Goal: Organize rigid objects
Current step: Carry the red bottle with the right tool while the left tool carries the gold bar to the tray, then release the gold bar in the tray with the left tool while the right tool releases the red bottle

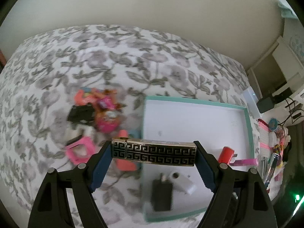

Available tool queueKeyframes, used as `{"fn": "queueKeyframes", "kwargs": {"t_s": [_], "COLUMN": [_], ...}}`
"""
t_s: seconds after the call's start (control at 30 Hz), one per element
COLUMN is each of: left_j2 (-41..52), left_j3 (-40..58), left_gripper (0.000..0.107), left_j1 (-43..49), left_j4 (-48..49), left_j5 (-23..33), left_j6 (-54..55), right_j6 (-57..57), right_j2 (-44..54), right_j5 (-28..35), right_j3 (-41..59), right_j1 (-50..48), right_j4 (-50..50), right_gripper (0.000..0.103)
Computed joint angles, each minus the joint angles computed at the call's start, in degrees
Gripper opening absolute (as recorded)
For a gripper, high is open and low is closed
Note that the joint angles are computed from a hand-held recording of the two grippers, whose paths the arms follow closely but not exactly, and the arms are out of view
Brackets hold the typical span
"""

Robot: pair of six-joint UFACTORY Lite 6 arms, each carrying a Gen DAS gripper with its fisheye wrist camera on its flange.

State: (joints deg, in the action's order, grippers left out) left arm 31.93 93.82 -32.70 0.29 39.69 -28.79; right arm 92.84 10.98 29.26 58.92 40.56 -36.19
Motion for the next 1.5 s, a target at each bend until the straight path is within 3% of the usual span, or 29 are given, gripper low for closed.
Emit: {"fn": "queueKeyframes", "kwargs": {"t_s": [0.27,0.57,1.1,1.37,1.5], "left_j2": [9.49,13.36,10.89,7.15,5.44], "left_j3": [7.88,10.12,6.97,3.55,1.75], "left_gripper": [0.083,0.083,0.083,0.085,0.087], "left_j1": [-2.27,-2.33,-1.54,-1.00,-0.36], "left_j4": [-1.05,-4.06,-4.81,0.44,3.62], "left_j5": [-0.66,-1.01,-0.99,-0.75,-0.92], "left_j6": [-0.13,1.67,2.62,-1.50,-4.36], "right_j6": [-1.62,-3.68,-6.08,-5.80,-5.93], "right_j2": [-0.30,1.09,2.86,4.01,5.05], "right_j5": [-1.72,-2.02,-1.58,-0.28,0.90], "right_j3": [-2.06,-2.17,-1.04,-0.11,1.04], "right_j1": [-2.07,-2.77,-2.36,-1.62,-1.15], "right_j4": [0.84,2.28,3.75,2.94,2.87], "right_gripper": [0.025,0.025,0.025,0.026,0.034]}}
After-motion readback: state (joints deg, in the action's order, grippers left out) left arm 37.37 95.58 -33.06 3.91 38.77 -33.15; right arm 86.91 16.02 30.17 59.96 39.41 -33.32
